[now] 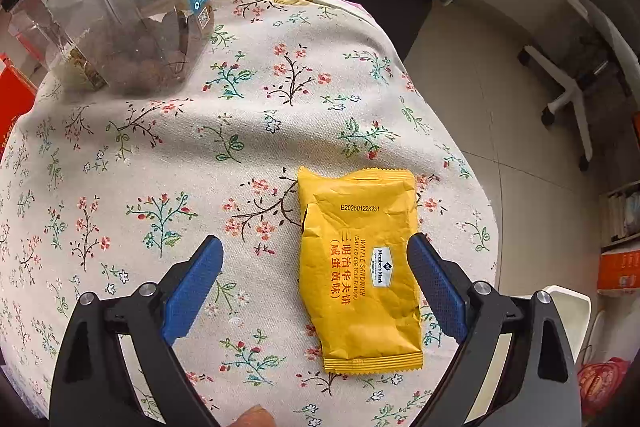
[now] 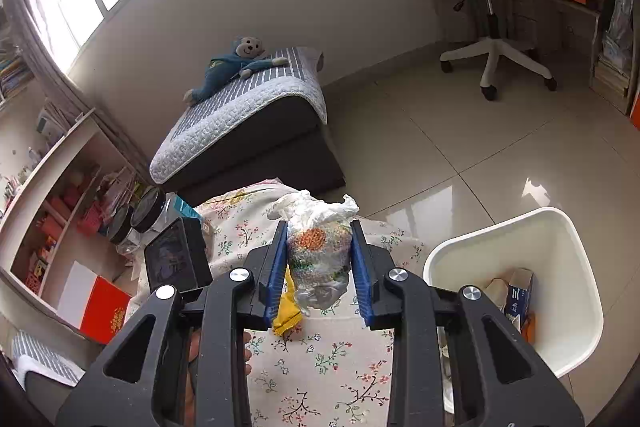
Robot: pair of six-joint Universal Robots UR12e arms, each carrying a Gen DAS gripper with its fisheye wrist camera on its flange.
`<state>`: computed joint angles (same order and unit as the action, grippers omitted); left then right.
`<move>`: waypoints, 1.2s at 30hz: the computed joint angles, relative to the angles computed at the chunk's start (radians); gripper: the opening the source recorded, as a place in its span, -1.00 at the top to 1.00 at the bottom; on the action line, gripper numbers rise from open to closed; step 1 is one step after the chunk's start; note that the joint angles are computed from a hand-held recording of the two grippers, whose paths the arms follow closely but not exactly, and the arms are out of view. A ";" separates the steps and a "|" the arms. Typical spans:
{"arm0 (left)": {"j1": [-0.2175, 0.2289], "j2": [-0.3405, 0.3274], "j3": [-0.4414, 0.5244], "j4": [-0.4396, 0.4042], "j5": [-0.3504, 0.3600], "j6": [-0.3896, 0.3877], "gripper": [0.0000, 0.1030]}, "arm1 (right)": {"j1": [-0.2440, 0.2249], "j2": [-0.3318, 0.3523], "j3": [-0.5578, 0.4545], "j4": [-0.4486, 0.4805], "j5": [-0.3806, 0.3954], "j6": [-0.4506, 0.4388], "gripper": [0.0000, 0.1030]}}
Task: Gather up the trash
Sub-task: 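Grasp the yellow snack packet with the left tool while the right tool holds the tissue, then carry the tissue over the wastebasket and release it with the right tool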
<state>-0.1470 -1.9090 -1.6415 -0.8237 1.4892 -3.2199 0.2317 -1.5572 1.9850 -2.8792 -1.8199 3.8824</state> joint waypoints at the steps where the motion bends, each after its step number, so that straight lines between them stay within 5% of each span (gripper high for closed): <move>1: -0.001 -0.006 0.004 -0.002 -0.008 -0.007 -0.76 | -0.003 -0.004 0.003 0.000 0.002 -0.001 0.45; 6: 0.005 -0.037 0.041 -0.113 -0.073 0.023 -0.75 | -0.001 -0.007 0.004 -0.003 0.009 0.002 0.44; 9: 0.000 -0.027 0.011 -0.054 -0.033 0.093 -0.64 | 0.006 -0.004 -0.002 0.009 0.008 -0.008 0.44; 11: 0.003 -0.011 -0.015 -0.013 -0.003 0.146 -0.06 | 0.009 0.000 -0.008 0.019 0.012 -0.011 0.44; 16: 0.090 0.044 -0.073 -0.003 -0.086 0.194 0.56 | 0.035 0.025 -0.034 0.039 0.023 -0.030 0.44; 21: 0.180 0.107 -0.135 0.081 -0.016 0.203 0.59 | 0.079 0.071 -0.079 0.045 0.044 -0.070 0.44; 25: 0.237 0.165 -0.200 0.269 0.069 0.221 0.59 | 0.129 0.112 -0.124 0.043 0.032 -0.133 0.44; 30: 0.309 0.245 -0.268 0.436 -0.005 0.170 0.58 | 0.189 0.151 -0.165 0.006 -0.016 -0.206 0.44; 36: 0.311 0.288 -0.323 0.662 -0.053 0.162 0.58 | 0.242 0.175 -0.194 -0.047 -0.138 -0.278 0.44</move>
